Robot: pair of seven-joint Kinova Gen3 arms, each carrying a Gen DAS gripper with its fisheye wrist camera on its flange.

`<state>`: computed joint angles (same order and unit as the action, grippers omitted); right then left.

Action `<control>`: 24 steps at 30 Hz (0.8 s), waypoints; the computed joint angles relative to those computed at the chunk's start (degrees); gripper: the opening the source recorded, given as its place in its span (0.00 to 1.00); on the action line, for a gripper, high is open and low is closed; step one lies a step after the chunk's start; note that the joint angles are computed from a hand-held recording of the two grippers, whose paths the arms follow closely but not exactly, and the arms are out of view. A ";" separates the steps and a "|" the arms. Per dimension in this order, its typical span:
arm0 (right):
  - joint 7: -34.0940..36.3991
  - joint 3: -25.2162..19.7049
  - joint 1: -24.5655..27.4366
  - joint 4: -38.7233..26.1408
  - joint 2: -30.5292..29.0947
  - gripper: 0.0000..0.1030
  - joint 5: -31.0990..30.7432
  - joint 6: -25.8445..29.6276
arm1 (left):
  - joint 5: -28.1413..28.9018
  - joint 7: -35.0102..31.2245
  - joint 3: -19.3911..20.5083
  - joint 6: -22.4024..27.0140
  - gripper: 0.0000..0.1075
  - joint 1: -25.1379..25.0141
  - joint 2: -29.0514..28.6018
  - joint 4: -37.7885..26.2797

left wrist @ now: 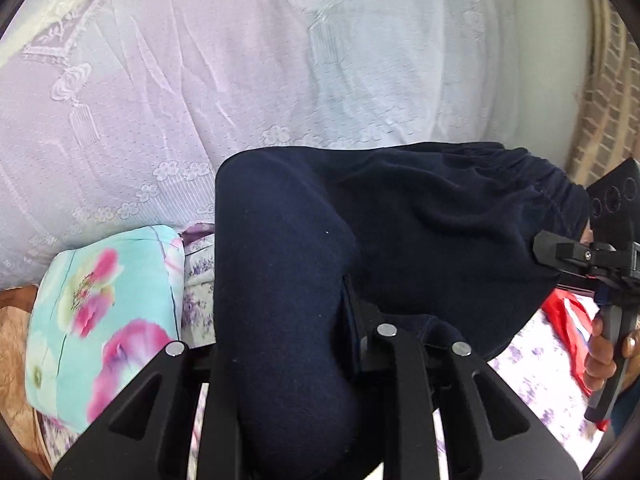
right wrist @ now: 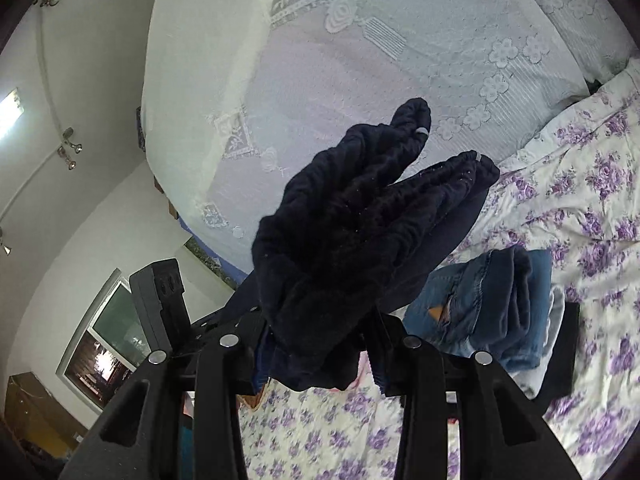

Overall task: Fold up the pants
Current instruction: 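Carry the pants bundle with the right gripper to the folded clothes stack, then place the pants on top of the stack and open the right gripper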

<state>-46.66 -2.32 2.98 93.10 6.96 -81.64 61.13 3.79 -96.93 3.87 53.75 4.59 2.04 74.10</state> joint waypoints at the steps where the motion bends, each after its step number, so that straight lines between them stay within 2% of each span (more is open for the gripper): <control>1: -0.82 0.77 -1.47 -0.68 2.01 0.38 0.25 -1.17 | -1.59 1.19 0.09 -1.05 0.21 0.31 2.07 -0.22; 3: -4.05 3.40 -5.66 -0.91 5.55 0.38 3.06 -5.37 | -6.25 4.72 -2.15 -2.07 0.23 3.96 7.23 -0.01; 4: -4.74 3.29 -6.28 0.28 7.68 0.37 3.76 -7.70 | -8.58 6.62 -2.65 -2.59 0.24 5.19 9.88 0.58; 5: -4.85 2.46 -5.83 2.17 9.54 0.37 3.52 -9.81 | -10.90 8.58 -2.26 -3.75 0.29 5.57 12.20 2.21; 7: -2.49 -1.40 -1.75 4.95 11.47 0.33 0.27 -11.21 | -13.99 12.32 -3.41 -7.07 0.36 7.36 13.65 4.72; 9: 2.17 -6.46 3.26 6.82 12.10 0.33 -3.89 -10.95 | -14.26 13.15 -5.41 -10.99 0.36 9.30 11.78 7.49; 11: 6.14 -9.61 5.79 6.95 12.83 0.34 -4.77 -10.91 | -14.33 12.98 -5.17 -11.53 0.36 9.14 11.69 7.83; 14: 7.62 -13.93 9.30 6.51 13.73 0.35 -4.45 -11.63 | -12.79 11.63 -4.92 -12.35 0.36 8.31 11.39 8.26; 15: 8.65 -14.43 9.69 6.94 13.60 0.37 -4.45 -11.46 | -13.07 12.12 -3.94 -12.25 0.36 7.55 11.38 8.32; 20: 7.58 -14.72 9.52 5.63 13.54 0.51 -2.93 -11.27 | -11.79 11.87 -4.71 -11.33 0.36 7.92 11.50 7.96; 22: 6.60 -13.80 8.45 4.79 12.64 0.67 -1.69 -11.15 | -11.56 11.93 -3.94 -10.19 0.37 7.11 11.50 7.32; 24: 6.26 -14.19 8.44 4.80 11.54 0.78 -0.62 -12.09 | -11.36 12.23 -3.84 -8.46 0.38 6.96 11.63 6.33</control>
